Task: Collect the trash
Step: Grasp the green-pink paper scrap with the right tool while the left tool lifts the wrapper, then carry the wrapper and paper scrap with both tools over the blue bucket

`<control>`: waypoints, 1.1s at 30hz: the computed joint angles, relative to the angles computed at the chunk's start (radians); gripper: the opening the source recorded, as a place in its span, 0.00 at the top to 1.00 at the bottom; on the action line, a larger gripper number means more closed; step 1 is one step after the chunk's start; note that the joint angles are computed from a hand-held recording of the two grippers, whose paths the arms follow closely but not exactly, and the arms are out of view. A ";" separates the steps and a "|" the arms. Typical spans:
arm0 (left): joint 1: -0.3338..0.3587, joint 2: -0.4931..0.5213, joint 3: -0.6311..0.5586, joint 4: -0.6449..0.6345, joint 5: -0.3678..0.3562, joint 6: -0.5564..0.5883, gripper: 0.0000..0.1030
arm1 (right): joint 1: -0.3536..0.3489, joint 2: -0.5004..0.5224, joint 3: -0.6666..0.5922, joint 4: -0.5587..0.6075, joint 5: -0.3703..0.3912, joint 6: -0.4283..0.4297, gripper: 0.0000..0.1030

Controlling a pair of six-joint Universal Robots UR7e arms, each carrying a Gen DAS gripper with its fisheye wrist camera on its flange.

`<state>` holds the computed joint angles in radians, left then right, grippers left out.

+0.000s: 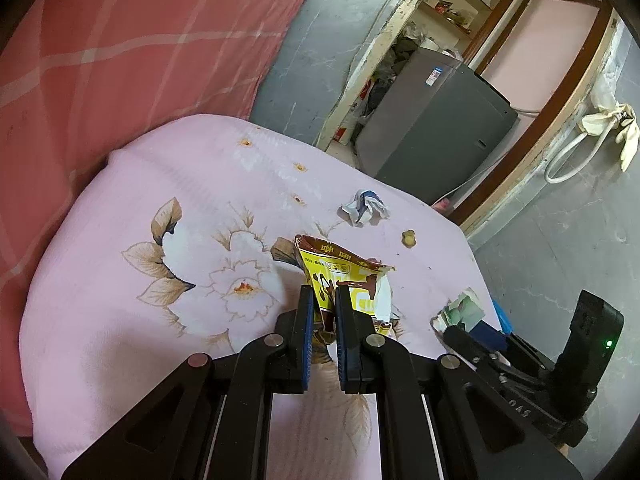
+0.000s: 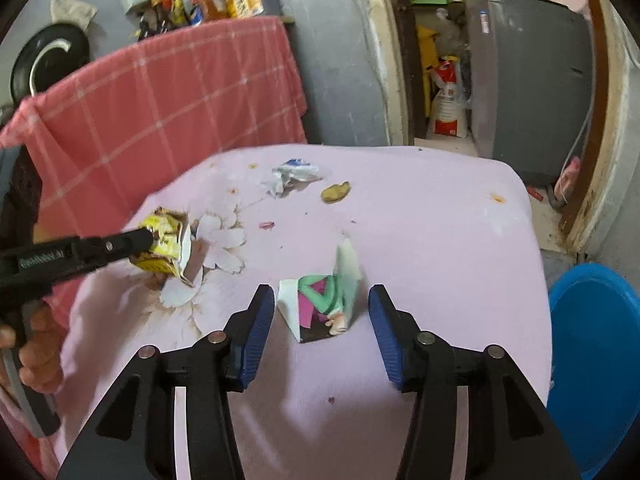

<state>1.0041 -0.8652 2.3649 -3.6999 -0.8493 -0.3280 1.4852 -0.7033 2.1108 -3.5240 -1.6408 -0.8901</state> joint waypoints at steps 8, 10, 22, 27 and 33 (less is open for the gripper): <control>0.000 0.004 0.006 -0.021 -0.009 0.014 0.93 | 0.005 0.025 -0.007 -0.040 -0.040 -0.025 0.66; -0.011 0.014 0.009 -0.046 -0.003 0.035 0.93 | 0.000 0.023 0.003 -0.060 -0.027 -0.024 0.68; -0.151 0.149 0.002 -0.378 0.101 0.252 0.93 | -0.050 -0.054 0.173 -0.401 0.234 -0.079 0.68; -0.231 0.225 -0.046 -0.530 0.141 0.387 0.93 | -0.072 -0.112 0.232 -0.547 0.332 -0.063 0.68; -0.294 0.323 -0.141 -0.660 0.134 0.522 0.93 | -0.109 -0.193 0.277 -0.642 0.412 -0.032 0.68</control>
<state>0.7100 -0.5422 2.2241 -4.3598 -0.7158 0.1937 1.3759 -0.8961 2.3876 -4.1659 -1.2285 -0.9219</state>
